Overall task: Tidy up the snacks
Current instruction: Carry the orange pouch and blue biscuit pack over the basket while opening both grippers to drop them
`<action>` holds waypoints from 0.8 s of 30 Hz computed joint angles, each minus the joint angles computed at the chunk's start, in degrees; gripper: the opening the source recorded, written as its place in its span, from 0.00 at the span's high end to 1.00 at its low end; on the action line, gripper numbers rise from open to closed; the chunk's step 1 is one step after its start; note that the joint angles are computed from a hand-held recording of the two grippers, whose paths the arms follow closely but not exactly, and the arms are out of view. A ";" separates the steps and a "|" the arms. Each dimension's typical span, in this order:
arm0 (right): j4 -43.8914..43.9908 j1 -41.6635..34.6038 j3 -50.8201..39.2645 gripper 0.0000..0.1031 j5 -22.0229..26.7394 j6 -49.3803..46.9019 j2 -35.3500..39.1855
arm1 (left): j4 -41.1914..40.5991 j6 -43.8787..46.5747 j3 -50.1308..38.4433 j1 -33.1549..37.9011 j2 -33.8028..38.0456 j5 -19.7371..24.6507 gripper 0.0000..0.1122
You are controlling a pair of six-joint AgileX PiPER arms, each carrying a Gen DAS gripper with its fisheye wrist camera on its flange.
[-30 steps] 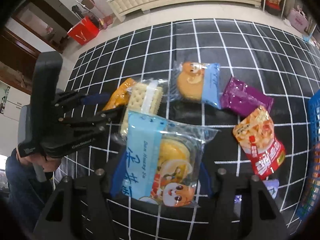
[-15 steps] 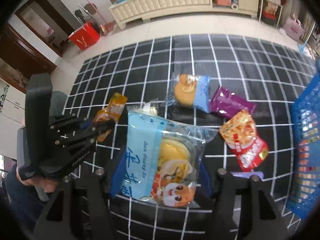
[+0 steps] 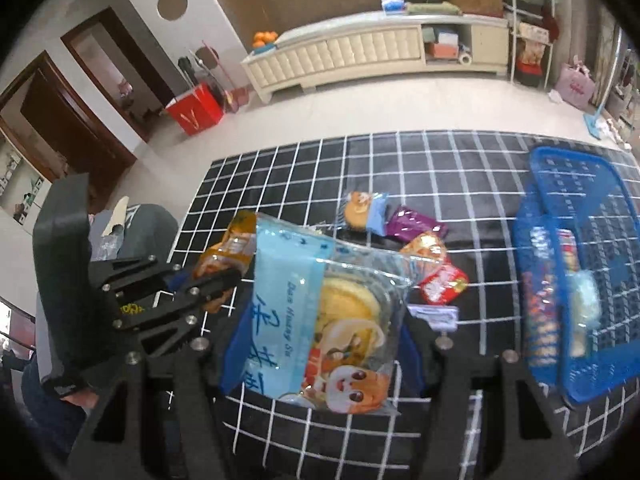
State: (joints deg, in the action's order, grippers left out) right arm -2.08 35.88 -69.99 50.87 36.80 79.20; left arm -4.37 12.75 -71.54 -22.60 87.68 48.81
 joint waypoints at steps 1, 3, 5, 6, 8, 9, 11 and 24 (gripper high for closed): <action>-0.98 0.25 0.54 0.35 0.70 0.75 -1.62 | 1.50 -2.35 -0.21 -1.99 -1.30 0.69 0.94; -1.91 -0.17 2.33 0.35 2.16 1.17 -5.70 | 3.47 -5.46 -0.83 -4.90 -3.07 2.04 0.94; -2.27 -1.01 3.59 0.35 3.56 0.62 -9.26 | 5.35 -8.91 -2.59 -8.26 -3.96 3.66 0.94; -2.67 -1.43 4.10 0.35 4.26 0.42 -10.84 | 6.56 -11.12 -3.58 -10.42 -4.33 4.47 0.94; -2.95 -3.03 5.21 0.35 5.79 -0.54 -14.51 | 9.28 -15.23 -6.08 -14.74 -4.14 5.80 0.94; -2.76 -4.11 5.60 0.35 6.43 -1.34 -16.03 | 10.26 -16.30 -7.11 -16.18 -3.84 6.29 0.94; -2.21 -6.90 6.31 0.35 7.87 -3.40 -19.26 | 12.33 -18.85 -9.52 -19.77 -2.95 7.40 0.94; 21.38 -47.15 7.27 0.35 17.40 -39.35 -28.16 | 19.13 -27.54 -31.87 -35.02 11.93 15.22 0.94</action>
State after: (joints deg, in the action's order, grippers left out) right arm 19.30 -11.27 -62.73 68.28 -2.55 51.04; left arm 14.76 -14.79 -103.41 -57.62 99.62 64.04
